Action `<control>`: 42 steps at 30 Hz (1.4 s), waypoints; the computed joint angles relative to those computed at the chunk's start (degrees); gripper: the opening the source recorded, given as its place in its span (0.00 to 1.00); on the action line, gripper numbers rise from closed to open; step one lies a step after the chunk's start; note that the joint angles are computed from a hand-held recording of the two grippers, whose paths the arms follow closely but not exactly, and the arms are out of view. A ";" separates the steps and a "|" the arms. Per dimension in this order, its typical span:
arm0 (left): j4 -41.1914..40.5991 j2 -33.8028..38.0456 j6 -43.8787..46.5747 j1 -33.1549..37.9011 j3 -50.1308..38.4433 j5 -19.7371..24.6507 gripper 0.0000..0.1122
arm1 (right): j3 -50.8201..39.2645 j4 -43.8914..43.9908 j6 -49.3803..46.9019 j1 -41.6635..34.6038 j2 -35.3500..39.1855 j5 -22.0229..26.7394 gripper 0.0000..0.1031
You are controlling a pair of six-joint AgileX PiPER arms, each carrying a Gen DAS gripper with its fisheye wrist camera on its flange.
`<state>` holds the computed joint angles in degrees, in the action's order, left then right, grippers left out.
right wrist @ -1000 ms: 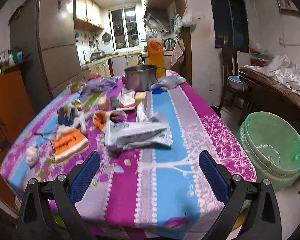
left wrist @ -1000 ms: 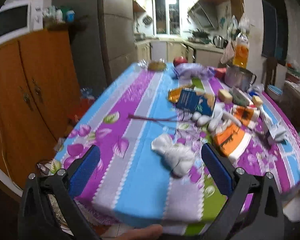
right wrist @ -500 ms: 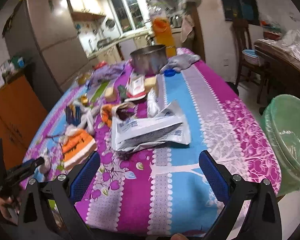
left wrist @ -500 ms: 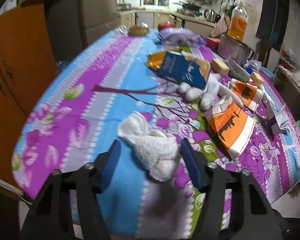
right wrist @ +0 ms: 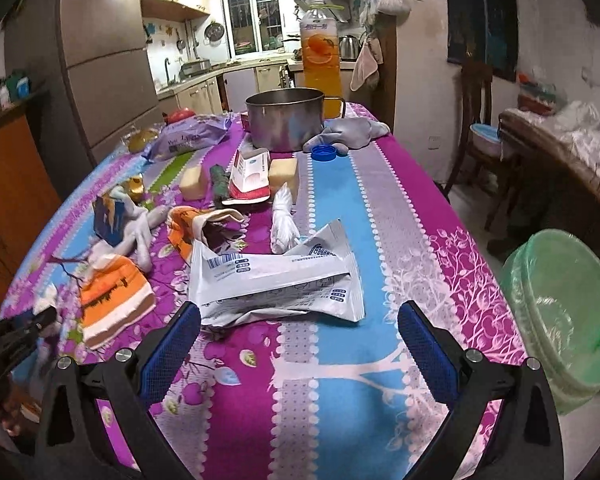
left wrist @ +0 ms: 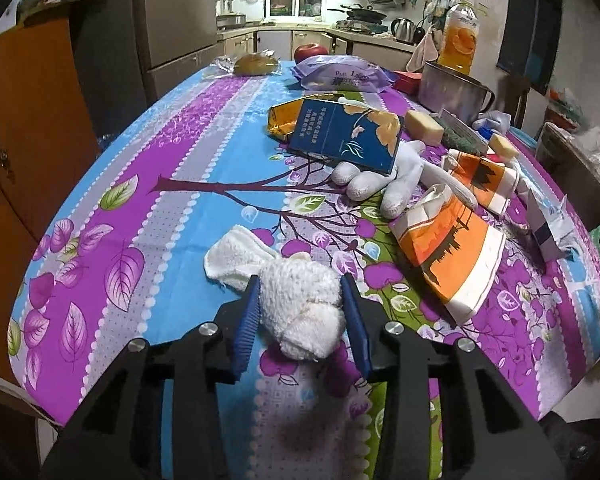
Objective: Collect trash
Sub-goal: 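Lift the tissue with the left tool while the right tool grasps an orange paper cup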
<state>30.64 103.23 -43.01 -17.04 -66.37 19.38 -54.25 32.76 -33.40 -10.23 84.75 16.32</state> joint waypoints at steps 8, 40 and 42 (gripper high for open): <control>12.01 -5.03 -12.24 0.63 4.13 -2.94 0.32 | -3.51 14.06 -14.68 -3.35 1.92 5.77 0.95; 24.44 -8.36 -23.46 4.41 8.66 -5.24 0.32 | -28.20 23.78 -26.35 7.73 28.12 33.79 0.14; 21.18 -8.01 -20.31 4.54 7.85 -4.59 0.33 | -26.44 27.86 -28.60 6.01 27.29 36.44 0.12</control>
